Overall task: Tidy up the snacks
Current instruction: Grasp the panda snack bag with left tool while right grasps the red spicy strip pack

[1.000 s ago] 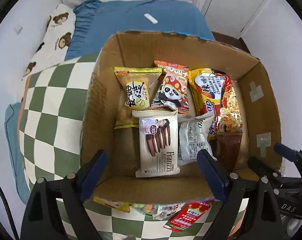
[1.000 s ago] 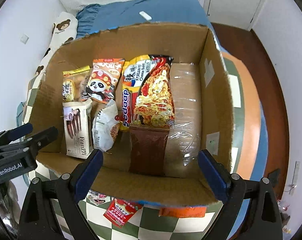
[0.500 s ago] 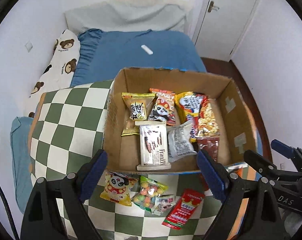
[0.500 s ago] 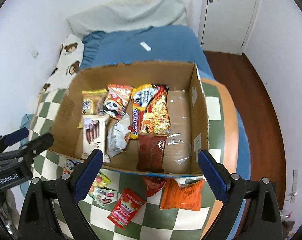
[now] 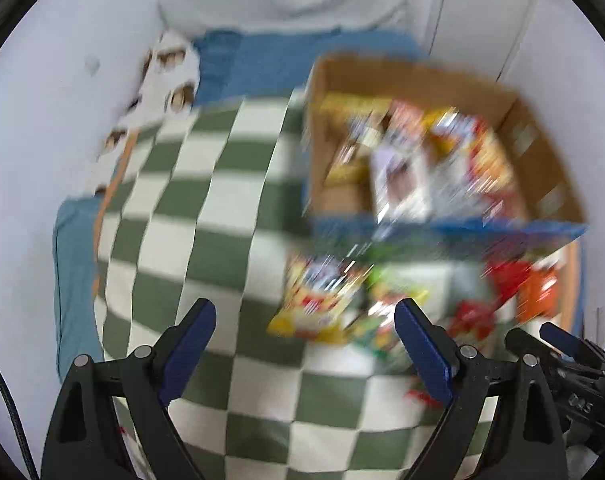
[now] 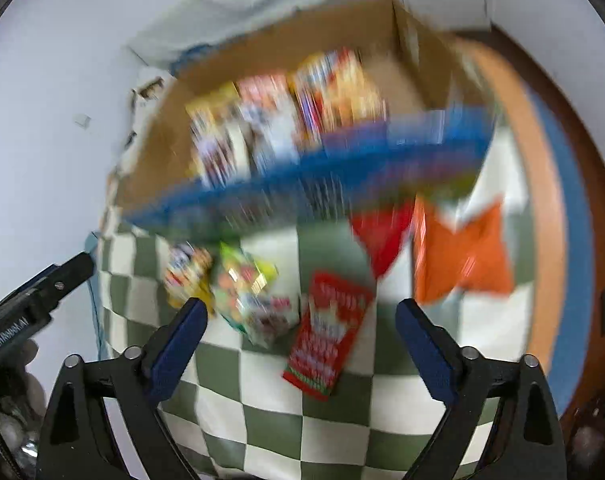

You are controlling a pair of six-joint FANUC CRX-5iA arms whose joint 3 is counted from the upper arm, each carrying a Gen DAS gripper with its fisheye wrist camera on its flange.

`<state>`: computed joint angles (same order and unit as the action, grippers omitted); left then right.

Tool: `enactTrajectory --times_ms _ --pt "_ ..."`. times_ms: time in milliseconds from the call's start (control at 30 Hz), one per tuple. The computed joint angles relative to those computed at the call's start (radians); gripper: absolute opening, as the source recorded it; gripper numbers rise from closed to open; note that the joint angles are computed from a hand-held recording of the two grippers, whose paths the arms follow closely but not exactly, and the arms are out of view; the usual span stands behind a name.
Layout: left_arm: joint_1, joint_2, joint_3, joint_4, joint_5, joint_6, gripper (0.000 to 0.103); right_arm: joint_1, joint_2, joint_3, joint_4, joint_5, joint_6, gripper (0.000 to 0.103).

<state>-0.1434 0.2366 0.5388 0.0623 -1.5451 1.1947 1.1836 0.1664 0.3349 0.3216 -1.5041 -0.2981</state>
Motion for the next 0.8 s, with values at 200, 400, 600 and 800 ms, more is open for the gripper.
enactTrajectory --times_ms 200,400,600,800 --pt "-0.046 0.061 -0.041 -0.114 0.009 -0.045 0.092 -0.014 0.041 -0.08 -0.097 0.094 -0.082 0.069" --pt "-0.097 0.151 -0.003 -0.144 0.017 -0.069 0.092 -0.034 0.157 0.029 -0.142 -0.008 -0.043 0.069" --pt "-0.094 0.123 -0.068 -0.124 0.061 -0.076 0.059 -0.03 0.242 0.13 -0.153 -0.114 0.058 0.063" --pt "-0.018 0.02 -0.197 -0.08 0.021 -0.08 0.057 0.002 0.307 0.232 -0.181 -0.196 0.264 0.057"
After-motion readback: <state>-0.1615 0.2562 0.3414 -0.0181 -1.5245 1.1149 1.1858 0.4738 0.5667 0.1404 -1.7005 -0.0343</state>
